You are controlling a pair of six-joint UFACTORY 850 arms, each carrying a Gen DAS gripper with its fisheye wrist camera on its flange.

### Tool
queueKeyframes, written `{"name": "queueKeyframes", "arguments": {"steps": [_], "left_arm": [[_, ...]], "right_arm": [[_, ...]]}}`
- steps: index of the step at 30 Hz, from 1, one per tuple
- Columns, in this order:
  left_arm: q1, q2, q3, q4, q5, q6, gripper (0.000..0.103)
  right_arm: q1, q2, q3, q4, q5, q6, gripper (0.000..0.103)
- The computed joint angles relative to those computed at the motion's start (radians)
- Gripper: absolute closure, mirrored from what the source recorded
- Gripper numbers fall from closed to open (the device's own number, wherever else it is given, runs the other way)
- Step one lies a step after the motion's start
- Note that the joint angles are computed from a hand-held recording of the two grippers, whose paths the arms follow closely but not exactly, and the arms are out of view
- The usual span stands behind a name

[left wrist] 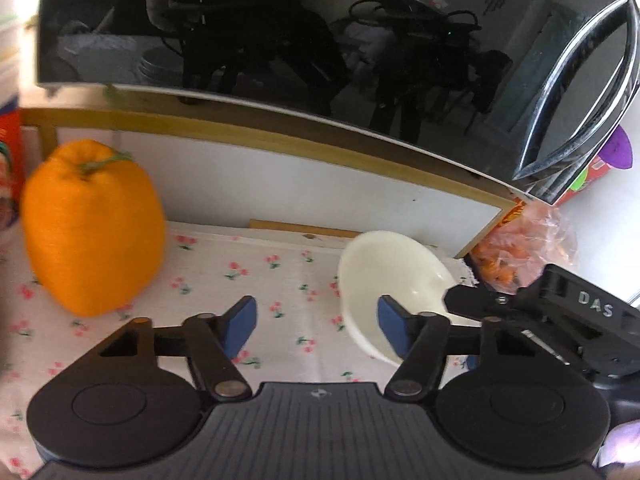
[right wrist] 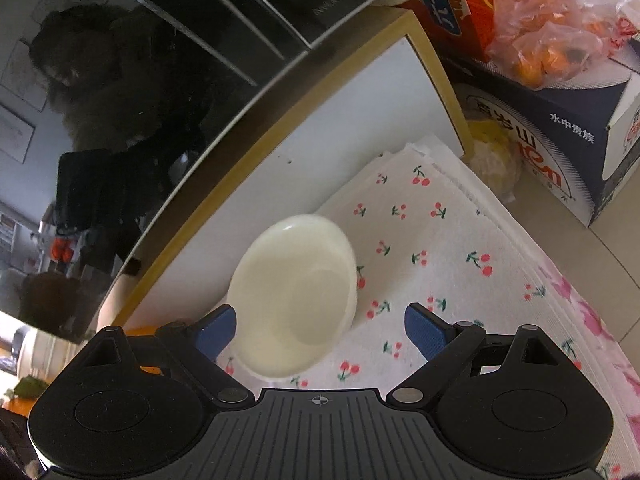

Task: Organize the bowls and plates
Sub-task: 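Close both grippers on the rim of the small white bowl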

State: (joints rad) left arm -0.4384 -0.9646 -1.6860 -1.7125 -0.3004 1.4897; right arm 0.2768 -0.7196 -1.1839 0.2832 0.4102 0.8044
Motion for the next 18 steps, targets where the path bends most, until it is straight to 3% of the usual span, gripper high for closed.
{"name": "queueKeyframes", "arguments": {"steps": [8, 12, 18], "left_arm": [[-0.008, -0.033, -0.039, 0.041, -0.009, -0.049, 0.067], [-0.007, -0.043, -0.057, 0.113, -0.009, -0.116, 0.075], [-0.008, -0.046, -0.058, 0.097, -0.013, -0.104, 0.084]], "right_arm": [[-0.013, -0.038, -0.033, 0.017, 0.001, -0.008, 0.027], [-0.016, -0.046, -0.040, 0.029, -0.002, -0.017, 0.041], [-0.016, -0.052, -0.046, 0.064, -0.006, -0.055, 0.060]]}}
